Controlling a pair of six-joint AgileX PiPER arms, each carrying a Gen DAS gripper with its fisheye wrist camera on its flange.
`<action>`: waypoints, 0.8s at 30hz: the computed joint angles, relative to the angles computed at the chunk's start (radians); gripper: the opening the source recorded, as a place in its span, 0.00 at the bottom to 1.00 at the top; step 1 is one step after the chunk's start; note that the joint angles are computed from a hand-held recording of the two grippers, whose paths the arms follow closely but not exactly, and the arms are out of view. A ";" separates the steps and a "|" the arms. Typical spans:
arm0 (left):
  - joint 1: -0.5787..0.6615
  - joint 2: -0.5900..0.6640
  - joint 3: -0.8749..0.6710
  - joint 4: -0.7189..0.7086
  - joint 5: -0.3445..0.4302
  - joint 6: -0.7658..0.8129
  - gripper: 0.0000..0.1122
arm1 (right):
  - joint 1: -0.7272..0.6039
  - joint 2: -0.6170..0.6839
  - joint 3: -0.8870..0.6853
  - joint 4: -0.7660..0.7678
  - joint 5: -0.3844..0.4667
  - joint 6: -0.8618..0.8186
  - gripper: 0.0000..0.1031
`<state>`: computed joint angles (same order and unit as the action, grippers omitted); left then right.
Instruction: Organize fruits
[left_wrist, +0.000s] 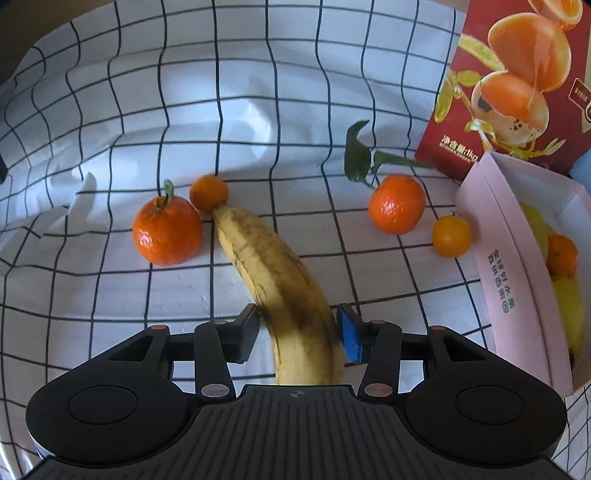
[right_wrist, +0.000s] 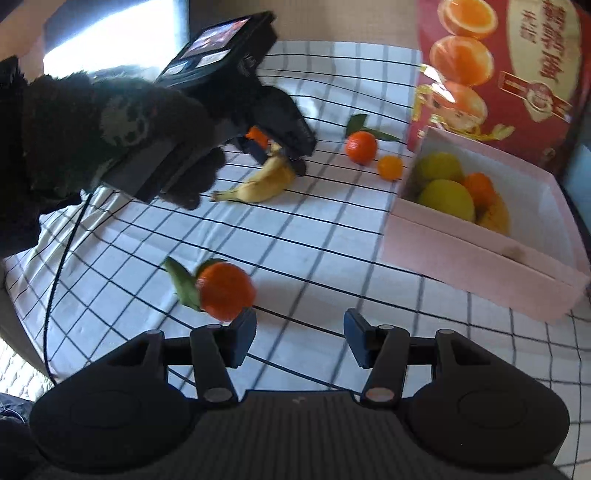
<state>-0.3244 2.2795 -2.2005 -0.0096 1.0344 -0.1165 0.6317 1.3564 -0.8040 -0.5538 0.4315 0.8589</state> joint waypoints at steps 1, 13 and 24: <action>0.000 -0.007 0.008 -0.005 0.001 -0.011 0.43 | -0.006 -0.005 0.006 -0.003 0.003 0.011 0.51; 0.120 -0.256 0.400 -0.418 -0.177 0.260 0.41 | -0.052 0.056 -0.056 0.025 -0.027 -0.072 0.51; 0.190 -0.221 0.358 -0.196 -0.402 0.264 0.41 | -0.066 0.202 -0.215 0.099 -0.053 -0.213 0.51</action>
<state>-0.1342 2.0584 -1.8428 -0.2057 0.6329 0.1475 0.5654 1.5580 -1.0187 -0.4549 0.3790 0.6462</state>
